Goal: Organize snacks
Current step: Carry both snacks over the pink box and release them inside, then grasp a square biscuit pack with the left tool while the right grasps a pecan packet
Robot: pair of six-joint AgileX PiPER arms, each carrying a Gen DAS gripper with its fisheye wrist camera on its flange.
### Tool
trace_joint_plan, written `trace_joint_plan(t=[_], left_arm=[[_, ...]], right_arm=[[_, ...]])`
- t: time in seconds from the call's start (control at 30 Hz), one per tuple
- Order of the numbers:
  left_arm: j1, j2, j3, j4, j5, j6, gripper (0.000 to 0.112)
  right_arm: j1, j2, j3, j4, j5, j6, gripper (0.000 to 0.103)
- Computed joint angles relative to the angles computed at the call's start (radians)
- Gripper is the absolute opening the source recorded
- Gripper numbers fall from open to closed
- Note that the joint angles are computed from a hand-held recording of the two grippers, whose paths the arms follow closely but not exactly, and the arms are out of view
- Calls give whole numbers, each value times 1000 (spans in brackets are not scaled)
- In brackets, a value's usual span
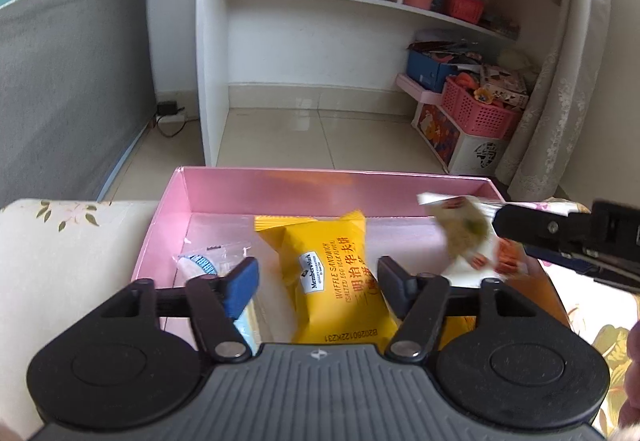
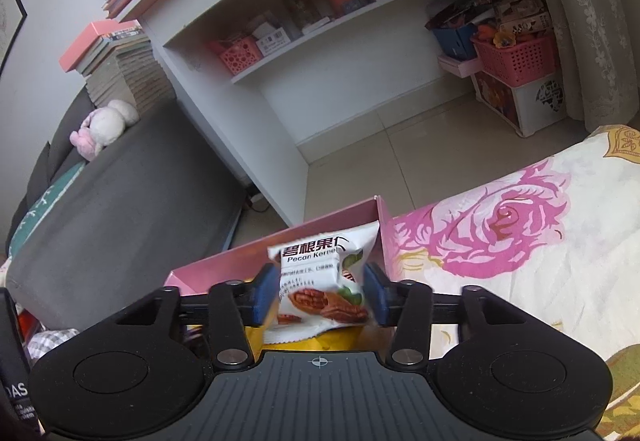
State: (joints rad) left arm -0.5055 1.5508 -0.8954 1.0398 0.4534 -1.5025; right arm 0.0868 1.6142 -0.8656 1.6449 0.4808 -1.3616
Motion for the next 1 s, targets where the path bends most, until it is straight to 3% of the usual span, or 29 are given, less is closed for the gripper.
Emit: trace_joint_plan(t=[0.13, 0.33, 0.7, 1.0], left_arm=[[-4, -12, -4, -31, 14, 51, 70], [-20, -57, 2, -88, 46, 119, 80], [-71, -202, 34, -242, 151, 263, 96], [-132, -333, 95, -344, 278, 319, 101]], right_arm=[[2, -19, 0, -32, -8, 36, 56], [3, -80, -9, -184, -14, 204, 69], [58, -264, -31, -725, 26, 755, 89], [162, -410, -14, -1089, 128, 1090, 92]])
